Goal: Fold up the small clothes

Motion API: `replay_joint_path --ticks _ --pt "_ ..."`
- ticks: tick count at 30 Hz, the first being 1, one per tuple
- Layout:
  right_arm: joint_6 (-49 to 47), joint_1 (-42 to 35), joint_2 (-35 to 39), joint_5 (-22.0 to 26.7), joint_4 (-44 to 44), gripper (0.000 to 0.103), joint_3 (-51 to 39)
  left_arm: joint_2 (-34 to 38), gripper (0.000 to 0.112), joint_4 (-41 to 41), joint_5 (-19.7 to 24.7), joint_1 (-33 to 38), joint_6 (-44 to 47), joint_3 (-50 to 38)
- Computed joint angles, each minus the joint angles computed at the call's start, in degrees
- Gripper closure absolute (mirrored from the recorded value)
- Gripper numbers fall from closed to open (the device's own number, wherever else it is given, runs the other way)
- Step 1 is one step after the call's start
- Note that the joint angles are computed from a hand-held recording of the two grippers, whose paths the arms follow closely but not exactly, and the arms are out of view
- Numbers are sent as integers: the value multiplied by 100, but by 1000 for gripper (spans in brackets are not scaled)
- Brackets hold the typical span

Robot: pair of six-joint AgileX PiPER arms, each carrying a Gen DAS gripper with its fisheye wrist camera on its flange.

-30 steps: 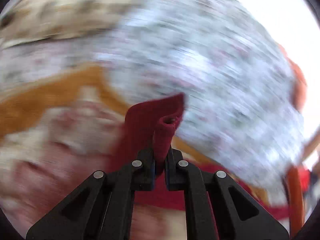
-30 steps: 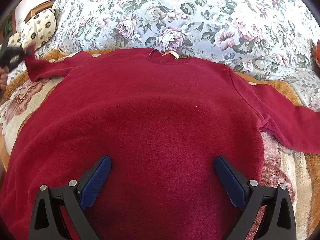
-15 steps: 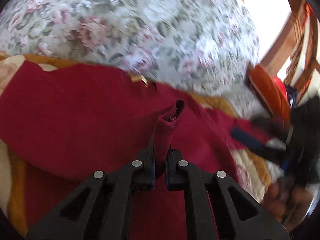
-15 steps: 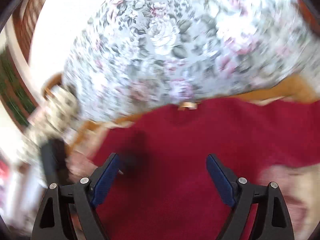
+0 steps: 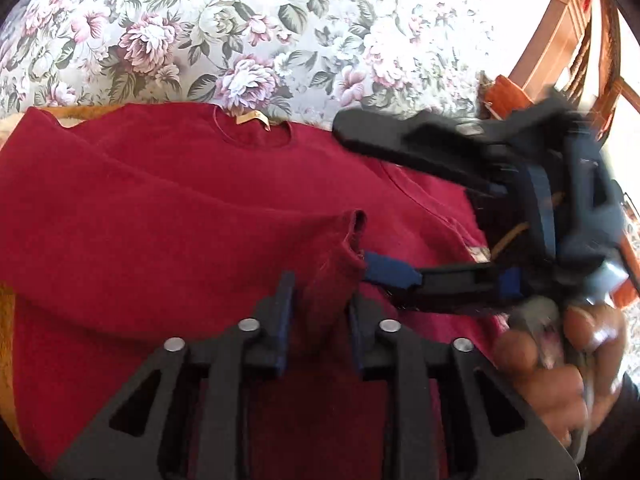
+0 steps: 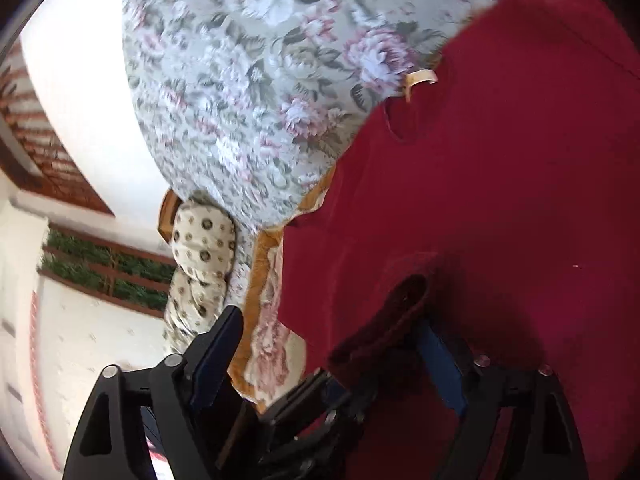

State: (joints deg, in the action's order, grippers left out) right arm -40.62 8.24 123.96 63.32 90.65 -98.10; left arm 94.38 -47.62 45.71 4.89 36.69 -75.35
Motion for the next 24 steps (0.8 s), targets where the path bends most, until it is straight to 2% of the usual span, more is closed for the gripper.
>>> replay_joint_path --ticks 1,3,5,9,12,15,16,17,18,22,24 --pt "78 -21 32 -2 -44 31 -14 -79 80 -63 65 38 114 82" --pt "307 -54 37 -71 -293 49 -62 -229 79 -65 145 120 231 206" --pt "440 -45 48 -177 -574 58 -120 -327 79 -56 321 271 269 256" --pt "366 59 -201 -526 -1196 60 10 -532 79 39 525 610 313 416" --pt "111 194 -531 -933 -1437 60 432 -630 79 38 455 908 378 692" --pt "-139 349 -829 -1442 -1562 60 837 -491 79 -945 748 1422 1110 1000" --pt "-181 406 -884 -1592 -1629 63 886 -459 79 -972 776 1440 1086 972" --pt "-139 498 -968 -1854 -1861 74 927 -477 79 -919 716 1395 1054 969" --pt "44 610 -1026 -2113 -2276 91 885 -520 79 -846 615 1328 1024 987" --pt "187 563 -1196 -2469 -2864 94 747 -515 79 -822 571 1299 1032 967" --pt "617 548 -1207 -2768 -3897 94 321 -453 79 -982 660 1397 1184 971"
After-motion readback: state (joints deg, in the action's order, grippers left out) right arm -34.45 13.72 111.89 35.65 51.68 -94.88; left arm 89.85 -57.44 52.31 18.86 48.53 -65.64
